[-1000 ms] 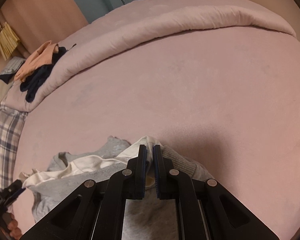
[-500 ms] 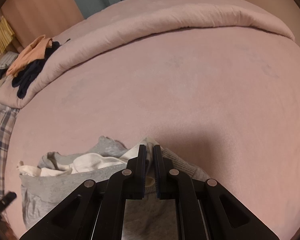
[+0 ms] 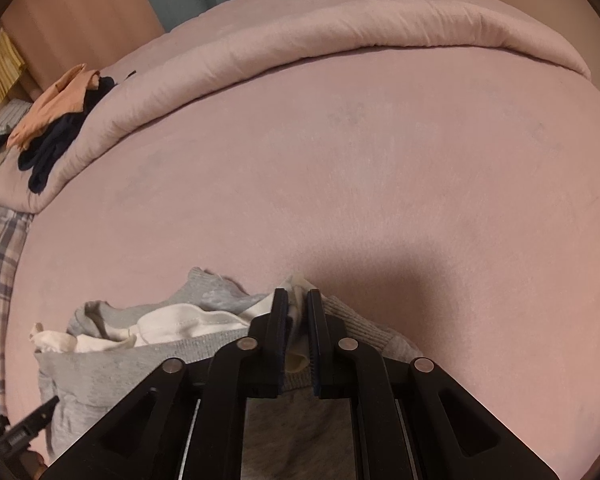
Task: Fold small clothes
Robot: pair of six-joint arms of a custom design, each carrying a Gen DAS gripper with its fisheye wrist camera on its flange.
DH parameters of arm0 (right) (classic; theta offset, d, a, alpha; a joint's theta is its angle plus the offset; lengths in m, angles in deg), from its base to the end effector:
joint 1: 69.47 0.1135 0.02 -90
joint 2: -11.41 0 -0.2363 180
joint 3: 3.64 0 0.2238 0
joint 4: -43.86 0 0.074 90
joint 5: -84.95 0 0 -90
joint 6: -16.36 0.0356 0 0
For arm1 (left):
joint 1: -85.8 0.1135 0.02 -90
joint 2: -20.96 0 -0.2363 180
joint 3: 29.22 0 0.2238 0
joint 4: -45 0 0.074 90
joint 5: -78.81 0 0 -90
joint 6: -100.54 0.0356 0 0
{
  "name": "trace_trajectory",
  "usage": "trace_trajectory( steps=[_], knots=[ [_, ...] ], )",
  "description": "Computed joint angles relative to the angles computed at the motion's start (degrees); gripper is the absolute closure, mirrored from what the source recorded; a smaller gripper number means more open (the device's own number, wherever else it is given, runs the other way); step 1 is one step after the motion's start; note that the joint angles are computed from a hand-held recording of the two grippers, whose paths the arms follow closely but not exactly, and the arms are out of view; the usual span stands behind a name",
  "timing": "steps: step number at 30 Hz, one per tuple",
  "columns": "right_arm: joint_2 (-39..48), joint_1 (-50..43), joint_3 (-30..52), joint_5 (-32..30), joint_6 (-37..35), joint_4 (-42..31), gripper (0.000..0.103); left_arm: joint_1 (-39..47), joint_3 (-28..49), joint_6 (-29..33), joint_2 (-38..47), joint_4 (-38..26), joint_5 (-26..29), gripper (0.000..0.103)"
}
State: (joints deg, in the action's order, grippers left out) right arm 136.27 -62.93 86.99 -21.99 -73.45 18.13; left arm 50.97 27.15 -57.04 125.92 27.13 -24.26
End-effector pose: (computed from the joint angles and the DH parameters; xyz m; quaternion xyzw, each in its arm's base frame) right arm 0.3904 0.0552 0.0880 -0.0910 0.9517 0.1571 0.2475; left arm 0.2282 -0.1490 0.0743 -0.2965 0.9266 -0.0881 0.2138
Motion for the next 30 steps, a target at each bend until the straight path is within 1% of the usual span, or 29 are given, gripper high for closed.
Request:
trace_trajectory(
  steps=[3, 5, 6, 7, 8, 9, 10, 12, 15, 17, 18, 19, 20, 21, 22, 23, 27, 30],
  knots=[
    [-1.57, -0.13, -1.07, 0.1, 0.25, 0.15, 0.095, 0.11, -0.67, -0.04, -1.13, 0.02, 0.25, 0.017],
    [-3.99, -1.2, -2.72, -1.31, 0.33, -0.03, 0.086, -0.74, -2.99, -0.19, -3.74, 1.82, 0.36, 0.017],
    [-5.41, -1.99, -3.74, -2.66, 0.17, -0.08, 0.072, -1.52, -4.07, -0.49, -4.99, 2.49, -0.12, 0.017],
    [-7.05, -3.03, -4.82, -4.72, 0.0, -0.39, 0.056, -2.76, -5.58, -1.32, -7.25, 2.6, -1.31, 0.016],
    [-8.88, -4.55, -5.72, -7.89, -0.35, -1.46, 0.049, -4.05, -6.09, -2.52, -8.35, 2.34, -2.5, 0.016],
    [-10.43, -5.7, -6.6, -9.77, -0.67, -2.28, 0.039, -5.53, -7.41, -4.19, -10.51, 1.93, -3.91, 0.016],
    [-13.05, -6.96, -8.43, -10.02, -0.88, -2.69, 0.031, -6.69, -8.58, -5.47, -12.05, 1.95, -4.91, 0.016],
    [-17.37, -8.27, -12.4, -8.14, -0.95, -0.94, 0.029, -10.17, -10.83, -9.03, -15.5, 1.58, -7.09, 0.014],
    [-22.3, -11.33, -17.15, -8.66, -3.65, -0.87, 0.029, -16.09, -12.14, -13.43, -17.8, 1.24, -9.54, 0.011],
    [-24.33, -13.71, -19.81, -10.01, -5.25, -1.6, 0.028, -20.25, -12.67, -17.33, -18.2, 0.72, -11.23, 0.003],
    [-25.44, -14.88, -21.75, -10.43, -5.74, -1.3, 0.027, -21.93, -12.7, -19.33, -18.06, 0.47, -12.22, 0.002],
    [-25.93, -15.55, -23.17, -10.57, -6.07, -0.77, 0.026, -24.32, -12.65, -21.71, -17.51, 0.53, -13.41, 0.002],
    [-27.11, -16.33, -25.48, -10.65, -6.45, -0.22, 0.025, -25.83, -13.18, -22.77, -17.59, 1.25, -13.65, 0.002],
    [-27.87, -16.76, -27.08, -10.26, -6.53, 0.02, 0.025, -25.68, -12.44, -22.01, -16.26, 2.83, -12.94, 0.002],
    [-28.74, -17.41, -29.11, -10.0, -7.1, 0.0, 0.025, -26.88, -12.39, -22.82, -15.89, 3.43, -13.07, 0.002],
    [-28.96, -17.68, -29.05, -10.25, -7.3, -0.96, 0.024, -28.02, -11.97, -24.07, -15.42, 3.22, -13.36, 0.002],
    [-32.09, -20.06, -34.54, -11.71, -9.02, -0.6, 0.024, -32.31, -8.79, -28.8, -13.45, -0.62, -15.13, 0.002],
    [-34.15, -21.73, -37.78, -12.76, -10.31, -0.03, 0.019, -34.12, -7.32, -31.04, -13.18, -3.09, -16.25, 0.002]
  ],
)
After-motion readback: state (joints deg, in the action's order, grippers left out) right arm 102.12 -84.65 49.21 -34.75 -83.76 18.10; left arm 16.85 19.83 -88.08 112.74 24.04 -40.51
